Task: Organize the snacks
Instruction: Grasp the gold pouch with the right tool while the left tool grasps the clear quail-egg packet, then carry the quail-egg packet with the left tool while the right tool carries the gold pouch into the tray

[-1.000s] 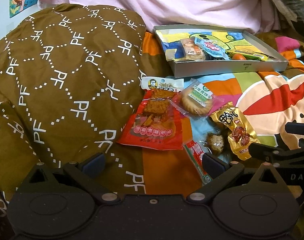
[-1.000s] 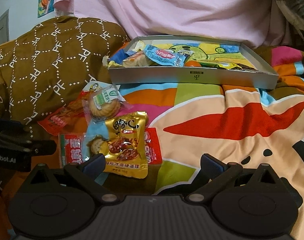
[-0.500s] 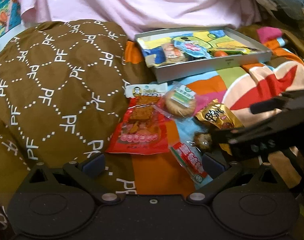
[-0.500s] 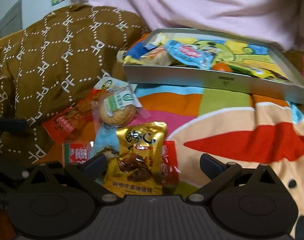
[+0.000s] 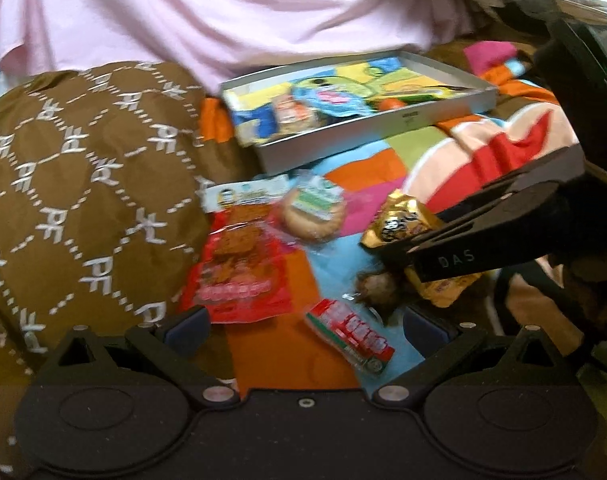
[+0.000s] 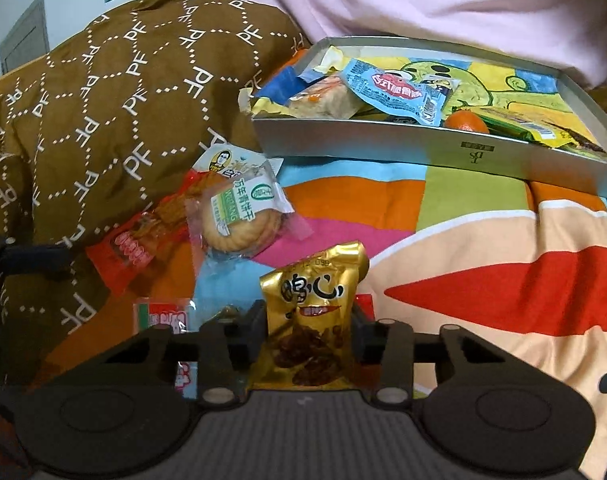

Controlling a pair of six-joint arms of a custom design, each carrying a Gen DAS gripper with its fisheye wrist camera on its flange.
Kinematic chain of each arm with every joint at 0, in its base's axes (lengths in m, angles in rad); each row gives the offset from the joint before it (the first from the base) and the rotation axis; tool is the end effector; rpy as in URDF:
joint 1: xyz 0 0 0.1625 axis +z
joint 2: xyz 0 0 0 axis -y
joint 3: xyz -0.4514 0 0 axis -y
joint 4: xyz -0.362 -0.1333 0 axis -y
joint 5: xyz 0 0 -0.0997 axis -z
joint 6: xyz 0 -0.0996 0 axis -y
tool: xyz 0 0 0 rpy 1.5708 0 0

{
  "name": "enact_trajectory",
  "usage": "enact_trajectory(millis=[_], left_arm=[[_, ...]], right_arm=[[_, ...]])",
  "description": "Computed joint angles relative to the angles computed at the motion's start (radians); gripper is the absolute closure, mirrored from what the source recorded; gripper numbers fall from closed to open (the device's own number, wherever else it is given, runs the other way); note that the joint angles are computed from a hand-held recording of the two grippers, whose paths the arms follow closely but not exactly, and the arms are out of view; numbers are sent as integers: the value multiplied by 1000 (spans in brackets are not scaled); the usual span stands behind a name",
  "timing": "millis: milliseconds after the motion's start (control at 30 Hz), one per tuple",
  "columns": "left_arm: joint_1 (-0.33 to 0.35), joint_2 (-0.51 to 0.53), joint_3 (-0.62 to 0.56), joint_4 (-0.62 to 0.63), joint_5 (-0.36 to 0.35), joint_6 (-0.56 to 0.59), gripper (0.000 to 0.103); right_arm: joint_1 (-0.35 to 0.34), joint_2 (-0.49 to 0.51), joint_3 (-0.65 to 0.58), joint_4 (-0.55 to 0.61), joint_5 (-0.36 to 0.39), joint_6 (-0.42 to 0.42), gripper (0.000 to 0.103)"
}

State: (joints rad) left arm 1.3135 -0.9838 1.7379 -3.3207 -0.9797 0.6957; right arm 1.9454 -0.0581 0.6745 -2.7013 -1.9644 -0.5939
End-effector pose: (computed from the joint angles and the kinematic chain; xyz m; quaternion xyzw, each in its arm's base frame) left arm 0.0204 -0.6646 0.3292 0.2619 0.8107 -0.3903 0.3491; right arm 0.4098 -0.7824 -0.0516 0.3976 -0.8626 0.2271 0.2153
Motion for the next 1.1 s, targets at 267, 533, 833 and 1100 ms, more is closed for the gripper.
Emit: enact_trajectory(millis=[267, 533, 833, 1100], left_arm=[[10, -7, -8, 104, -143, 64, 1], [11, 70, -115, 207, -157, 203, 1], [28, 128, -259, 407, -209, 435, 1], [39, 163, -446, 747, -230, 400, 1]], right_arm=[[-25, -95, 142, -47, 17, 53, 60], [-42, -175, 260, -119, 21, 77, 60], [-58, -231, 339, -164, 54, 76, 60], [-70, -256, 373, -184, 77, 95, 60]])
